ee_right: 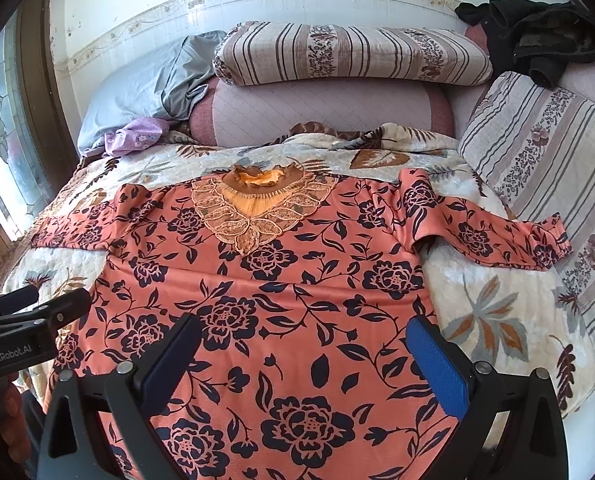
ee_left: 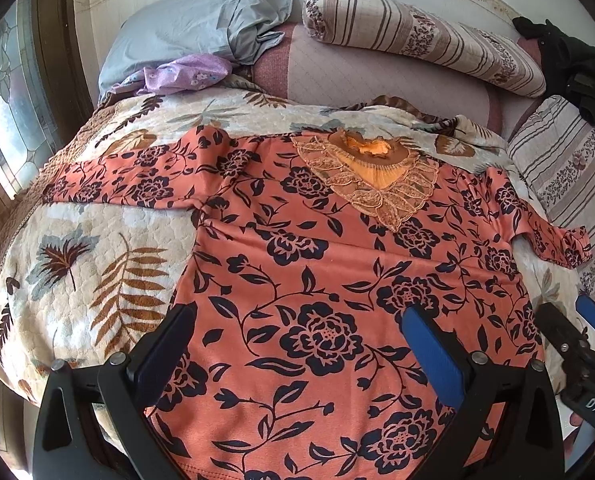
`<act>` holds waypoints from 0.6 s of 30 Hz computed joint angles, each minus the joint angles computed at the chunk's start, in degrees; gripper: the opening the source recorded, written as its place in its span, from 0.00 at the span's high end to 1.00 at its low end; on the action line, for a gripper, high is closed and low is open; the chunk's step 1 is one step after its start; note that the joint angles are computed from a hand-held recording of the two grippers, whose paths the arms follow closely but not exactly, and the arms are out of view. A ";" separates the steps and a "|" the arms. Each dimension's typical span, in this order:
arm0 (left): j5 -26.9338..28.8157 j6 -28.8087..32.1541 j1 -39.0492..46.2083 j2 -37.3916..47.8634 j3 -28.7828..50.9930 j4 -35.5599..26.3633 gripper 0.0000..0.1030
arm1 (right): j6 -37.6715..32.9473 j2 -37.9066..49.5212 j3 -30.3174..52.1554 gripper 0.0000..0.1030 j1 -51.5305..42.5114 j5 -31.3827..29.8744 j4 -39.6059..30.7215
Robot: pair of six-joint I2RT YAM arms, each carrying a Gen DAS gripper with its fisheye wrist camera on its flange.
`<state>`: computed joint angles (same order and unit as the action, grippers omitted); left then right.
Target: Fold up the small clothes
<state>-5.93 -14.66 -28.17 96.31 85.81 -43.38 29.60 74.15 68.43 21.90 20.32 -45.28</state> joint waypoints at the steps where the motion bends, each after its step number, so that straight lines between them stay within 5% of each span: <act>1: 0.40 0.09 1.32 0.69 -0.23 0.02 0.00 | -0.01 -1.33 -1.67 0.00 -1.96 -2.95 1.31; 7: -2.17 0.43 13.45 8.92 1.91 -1.70 0.00 | -1.76 -11.67 -16.18 0.00 -29.08 -27.89 8.41; 10: -4.75 1.30 18.83 14.10 5.33 -2.79 0.00 | -5.64 -8.54 -18.15 0.00 -48.33 -38.33 8.31; 14: -7.17 1.92 23.16 18.93 9.74 -2.51 0.00 | -10.99 1.17 -14.05 0.01 -65.93 -42.43 11.58; 18: -5.52 0.65 25.30 20.77 10.87 1.01 0.00 | -13.12 13.55 -3.50 0.08 -72.15 -40.58 14.61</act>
<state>-11.45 -14.02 -2.87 117.09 96.68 -42.37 16.48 87.70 64.92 -50.25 -20.27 -30.67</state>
